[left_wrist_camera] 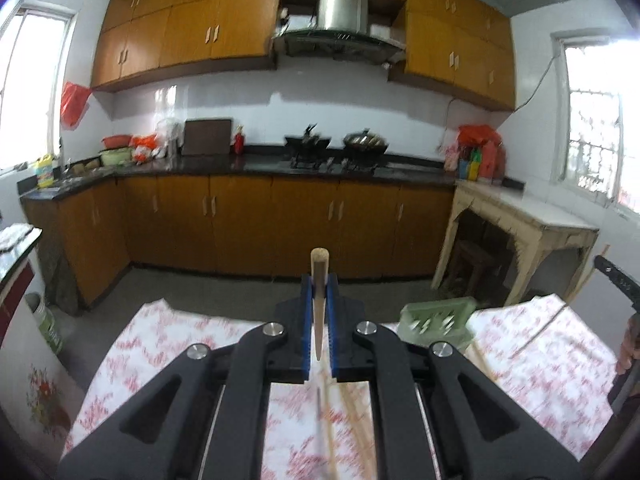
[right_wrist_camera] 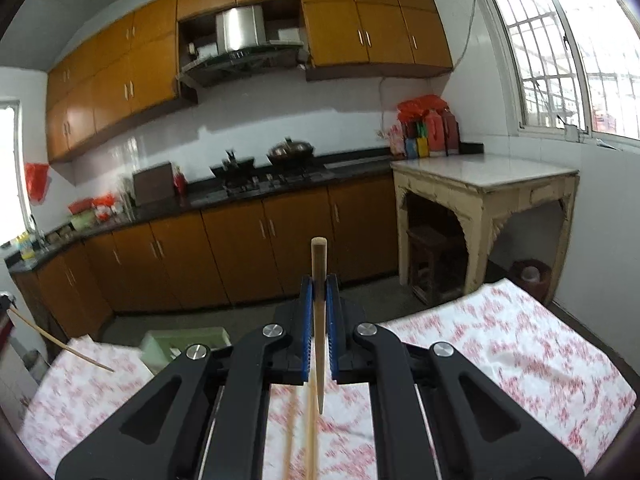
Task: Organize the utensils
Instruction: 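Lift both chopsticks upright and carry them above the green holder with both tools, then lower the chopsticks into the green holder and open both tools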
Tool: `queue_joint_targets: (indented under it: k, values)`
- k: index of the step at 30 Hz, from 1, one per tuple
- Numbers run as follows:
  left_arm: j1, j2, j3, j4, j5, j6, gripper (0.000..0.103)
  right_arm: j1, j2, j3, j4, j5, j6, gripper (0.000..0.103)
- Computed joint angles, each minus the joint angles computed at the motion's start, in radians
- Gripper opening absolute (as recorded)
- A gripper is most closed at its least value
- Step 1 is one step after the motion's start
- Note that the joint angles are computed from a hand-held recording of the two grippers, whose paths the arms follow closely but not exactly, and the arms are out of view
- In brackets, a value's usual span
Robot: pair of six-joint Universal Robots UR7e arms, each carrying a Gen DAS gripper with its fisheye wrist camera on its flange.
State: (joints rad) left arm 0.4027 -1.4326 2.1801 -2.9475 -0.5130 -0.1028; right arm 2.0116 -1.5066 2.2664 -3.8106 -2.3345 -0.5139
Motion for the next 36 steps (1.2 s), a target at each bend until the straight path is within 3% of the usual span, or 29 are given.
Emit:
queue_joint_targets:
  k: [6, 12, 23, 36]
  values:
    - [-0.05, 0.052, -0.116, -0.012, -0.081, 0.092, 0.008, 0.057, -0.004, -0.081, 0.104, 0.081, 0.05, 0.007]
    - [-0.063, 0.138, -0.205, -0.014, -0.134, 0.134, 0.008, 0.074, 0.059, -0.127, 0.126, 0.129, 0.046, 0.007]
    - [-0.005, 0.207, -0.258, 0.105, -0.232, 0.045, 0.008, 0.03, 0.132, -0.145, 0.183, 0.161, 0.068, 0.007]
    - [0.098, 0.308, -0.313, 0.131, -0.263, 0.034, 0.008, -0.036, 0.153, -0.162, 0.303, 0.168, 0.159, 0.007]
